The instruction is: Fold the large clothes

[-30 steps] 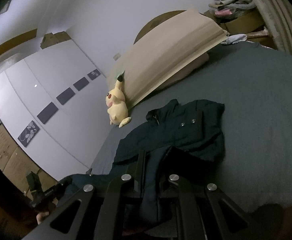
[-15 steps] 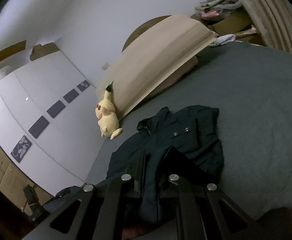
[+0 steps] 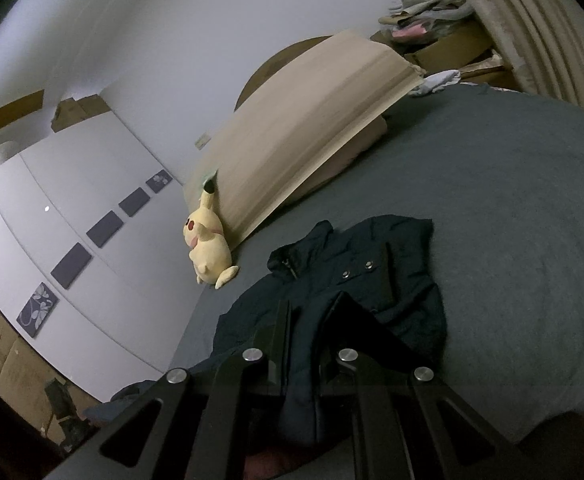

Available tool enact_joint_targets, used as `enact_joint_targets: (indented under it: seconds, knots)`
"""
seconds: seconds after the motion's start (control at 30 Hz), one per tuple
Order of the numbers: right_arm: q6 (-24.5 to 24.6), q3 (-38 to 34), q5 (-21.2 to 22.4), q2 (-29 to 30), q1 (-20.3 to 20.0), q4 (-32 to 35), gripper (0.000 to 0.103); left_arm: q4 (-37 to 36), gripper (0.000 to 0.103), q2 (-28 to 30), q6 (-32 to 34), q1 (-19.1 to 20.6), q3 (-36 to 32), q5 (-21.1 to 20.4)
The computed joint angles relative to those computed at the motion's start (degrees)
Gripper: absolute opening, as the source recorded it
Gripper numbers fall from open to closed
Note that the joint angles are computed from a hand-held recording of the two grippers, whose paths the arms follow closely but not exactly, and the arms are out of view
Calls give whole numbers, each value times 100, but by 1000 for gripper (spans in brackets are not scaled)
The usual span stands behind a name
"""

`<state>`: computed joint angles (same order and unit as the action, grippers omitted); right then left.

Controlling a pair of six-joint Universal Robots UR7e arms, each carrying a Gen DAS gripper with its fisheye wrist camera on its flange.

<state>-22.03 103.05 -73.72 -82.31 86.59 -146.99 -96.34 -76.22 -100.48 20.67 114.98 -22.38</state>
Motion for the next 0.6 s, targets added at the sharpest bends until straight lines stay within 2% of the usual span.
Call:
enact_joint_targets:
  seconds: [0.23, 0.6]
  knots:
    - [-53, -22, -18, -11, 30, 57, 8, 352, 19, 84, -244, -5, -116, -12]
    - [-130, -47, -150, 6, 141, 19, 8, 364, 19, 62, -232, 21, -130, 14]
